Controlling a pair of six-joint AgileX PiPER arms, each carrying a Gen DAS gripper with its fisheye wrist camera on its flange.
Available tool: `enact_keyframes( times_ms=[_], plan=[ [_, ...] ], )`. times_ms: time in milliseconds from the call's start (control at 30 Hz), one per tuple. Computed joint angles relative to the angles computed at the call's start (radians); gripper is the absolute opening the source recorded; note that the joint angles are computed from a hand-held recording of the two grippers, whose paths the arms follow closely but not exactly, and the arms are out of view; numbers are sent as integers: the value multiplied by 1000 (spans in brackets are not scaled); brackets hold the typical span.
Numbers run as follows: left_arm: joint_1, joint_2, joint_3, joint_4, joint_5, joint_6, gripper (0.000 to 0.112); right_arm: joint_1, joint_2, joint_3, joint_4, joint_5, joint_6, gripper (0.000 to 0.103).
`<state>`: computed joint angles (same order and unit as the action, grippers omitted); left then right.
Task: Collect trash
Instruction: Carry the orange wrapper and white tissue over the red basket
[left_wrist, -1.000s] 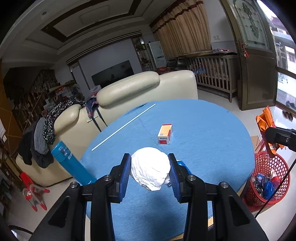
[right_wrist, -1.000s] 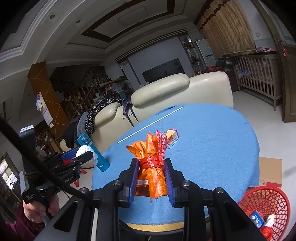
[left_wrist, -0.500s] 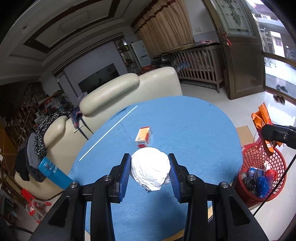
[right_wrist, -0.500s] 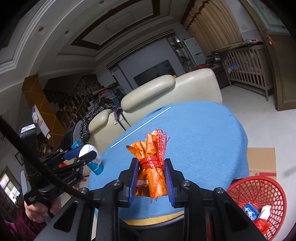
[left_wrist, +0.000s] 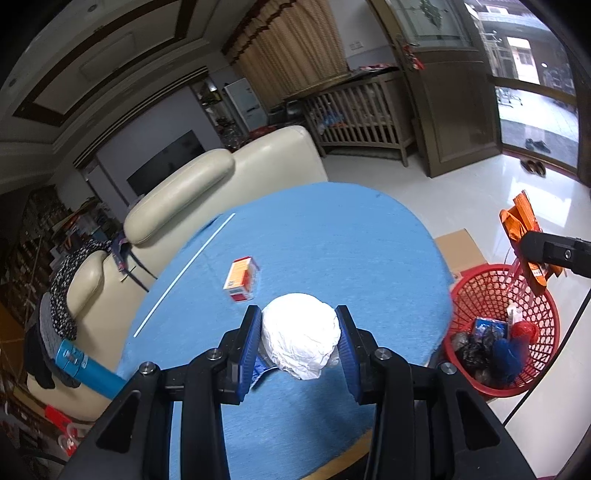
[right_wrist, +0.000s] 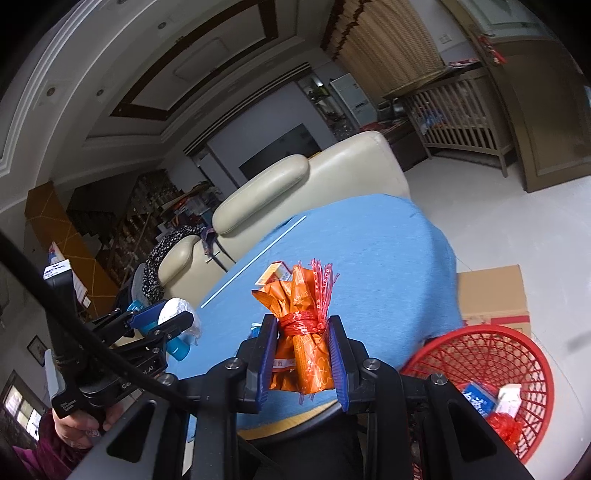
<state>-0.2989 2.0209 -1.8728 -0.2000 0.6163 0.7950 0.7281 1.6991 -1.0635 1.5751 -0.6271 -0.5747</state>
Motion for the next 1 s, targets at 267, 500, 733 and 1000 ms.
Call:
enact_keyframes(
  times_ms=[267,500,733,1000],
  plan=[
    [-49,-14,44,14,-3,14,42,20,-58,105,-31,-47,97,30],
    [-84,-12,60,23,9,23,42,35,-89,158,-24,-75,131,30],
    [-113,-13,78,31,9,34,42,49,-122,215,-21,-101,173,30],
    [-148,-23,106,41,2,49,42,75,-160,266,1,-140,201,30]
  ],
)
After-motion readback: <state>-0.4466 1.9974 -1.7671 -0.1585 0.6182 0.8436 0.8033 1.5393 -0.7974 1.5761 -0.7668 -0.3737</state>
